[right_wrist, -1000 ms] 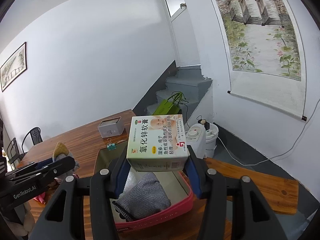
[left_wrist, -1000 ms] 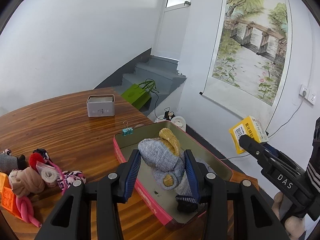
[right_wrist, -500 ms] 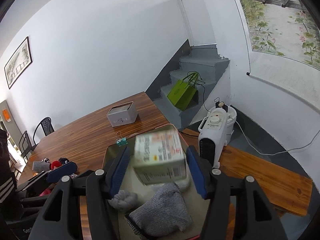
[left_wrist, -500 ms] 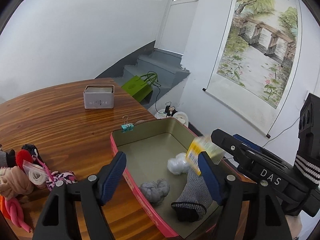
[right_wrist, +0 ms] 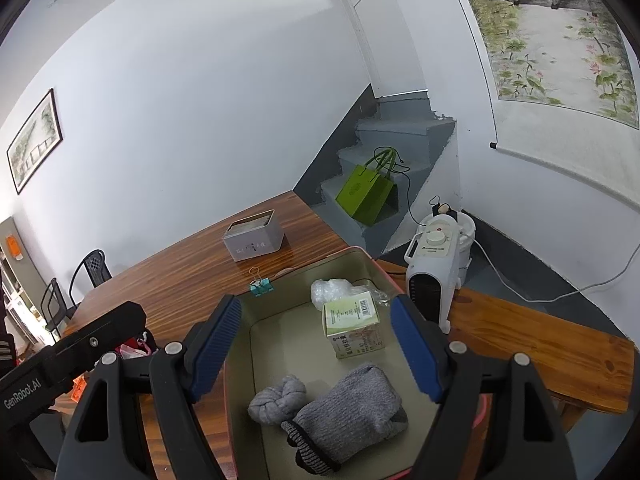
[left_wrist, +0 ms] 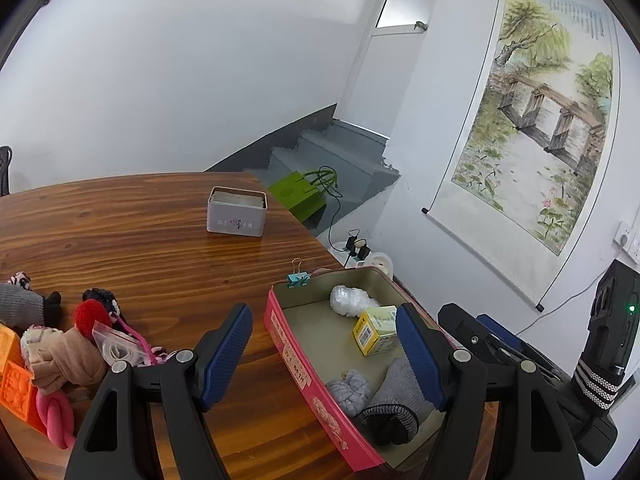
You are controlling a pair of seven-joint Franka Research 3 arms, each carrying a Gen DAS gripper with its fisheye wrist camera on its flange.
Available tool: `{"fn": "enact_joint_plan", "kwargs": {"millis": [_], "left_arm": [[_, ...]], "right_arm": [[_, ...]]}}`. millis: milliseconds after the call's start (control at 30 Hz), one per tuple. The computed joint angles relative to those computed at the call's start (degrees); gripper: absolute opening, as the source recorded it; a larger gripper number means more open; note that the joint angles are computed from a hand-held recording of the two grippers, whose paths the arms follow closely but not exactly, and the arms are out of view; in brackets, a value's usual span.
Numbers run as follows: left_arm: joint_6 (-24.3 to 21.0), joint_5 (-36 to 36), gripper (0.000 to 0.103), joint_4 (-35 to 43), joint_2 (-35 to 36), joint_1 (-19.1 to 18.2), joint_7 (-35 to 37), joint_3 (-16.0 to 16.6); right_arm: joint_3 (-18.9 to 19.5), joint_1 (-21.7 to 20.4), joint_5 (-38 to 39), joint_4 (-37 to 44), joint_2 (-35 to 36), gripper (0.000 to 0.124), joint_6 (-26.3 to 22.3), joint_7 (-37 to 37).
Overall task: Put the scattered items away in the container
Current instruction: 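Carry both items into the tin box and open both tools to release, then return both tools to the pile and close the left tool on an orange cube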
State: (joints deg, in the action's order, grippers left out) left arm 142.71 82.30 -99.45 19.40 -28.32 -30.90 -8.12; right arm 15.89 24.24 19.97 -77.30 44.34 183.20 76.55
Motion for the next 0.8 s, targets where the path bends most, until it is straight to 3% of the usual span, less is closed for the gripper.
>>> {"fn": "enact_joint_plan", "kwargs": {"millis": [300,367,433,667,800], "left_arm": [[-3.8,1.8,0.076,-9.0,-7.4,1.3,-5.3,-2.0],[-5.2,1.4,0.084,-11.5,-9.5,2.0,-5.9,-2.8],[-8.2,1.5,0.1,-14.7,-11.9,2.3,-7.6,-3.8],[-17.2,-3.6,0.101,-27.0,-21.1,4.6,-12.0,-7.8],[-18.9,-10.2,0.101,-34.3,-24.9,6.2,-15.1,-9.1]], "right_arm": [[2.1,0.5,-0.6,-2.3,-1.4,0.08,1.0,-1.1],[2.5,0.8,-0.8,-2.4,-1.5,0.08,0.9,-1.3],[2.8,1.1,-1.0,-2.5,-1.6,0.08,0.9,-1.6],[4.4,2.6,-1.5,-0.5,-0.3,0.081,-1.8,-3.2],[1.5,6.3,-2.2,1.9,0.8,0.081,-4.2,-3.6]]}}
